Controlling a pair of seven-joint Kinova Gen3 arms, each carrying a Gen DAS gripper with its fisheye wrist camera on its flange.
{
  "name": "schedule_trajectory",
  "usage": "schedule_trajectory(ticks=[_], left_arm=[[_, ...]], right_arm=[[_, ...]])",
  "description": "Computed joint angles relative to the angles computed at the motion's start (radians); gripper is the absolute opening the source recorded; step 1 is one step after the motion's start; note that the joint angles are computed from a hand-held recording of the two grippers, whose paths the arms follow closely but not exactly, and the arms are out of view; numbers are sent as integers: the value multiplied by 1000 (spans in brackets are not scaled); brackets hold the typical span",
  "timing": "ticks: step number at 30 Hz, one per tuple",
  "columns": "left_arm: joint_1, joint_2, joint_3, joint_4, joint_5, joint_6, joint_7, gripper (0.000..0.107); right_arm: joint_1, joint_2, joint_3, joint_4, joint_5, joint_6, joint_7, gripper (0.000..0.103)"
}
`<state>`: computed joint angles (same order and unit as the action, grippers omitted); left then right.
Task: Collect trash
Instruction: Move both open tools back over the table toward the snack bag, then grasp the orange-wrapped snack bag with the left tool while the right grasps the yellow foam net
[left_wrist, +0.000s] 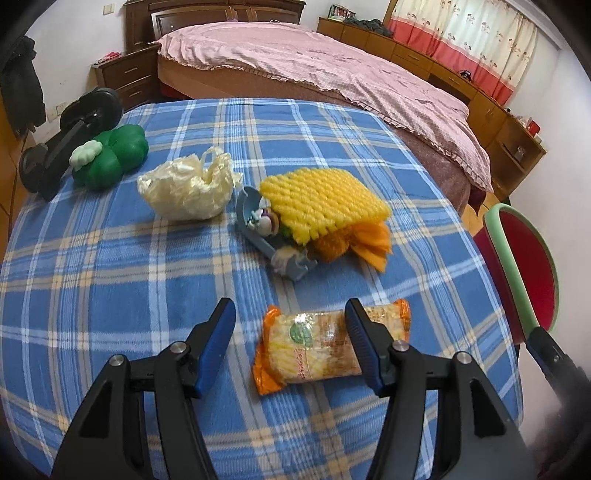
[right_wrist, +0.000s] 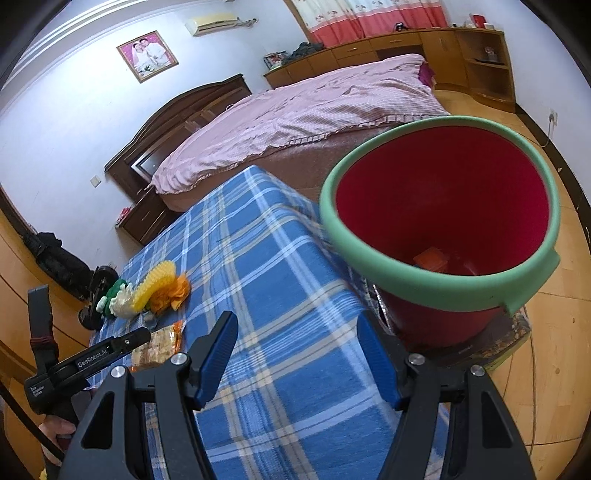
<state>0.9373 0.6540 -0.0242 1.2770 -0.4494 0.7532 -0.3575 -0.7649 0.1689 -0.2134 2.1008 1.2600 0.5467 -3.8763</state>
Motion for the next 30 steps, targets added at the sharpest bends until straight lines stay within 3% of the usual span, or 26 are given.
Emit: schedule_trajectory(ticks=[7, 19, 30], left_arm=[[5, 0, -15, -5, -15, 14, 18, 61], [-7, 20, 1, -27, -15, 156, 44, 61], [38, -38, 19, 67, -49, 83, 86, 61]], right_arm=[[-9, 9, -1, -12, -4, -5, 17, 70], [-17, 6, -4, -12, -1, 4, 7, 70], [-24, 12, -2, -17, -5, -5, 19, 70]])
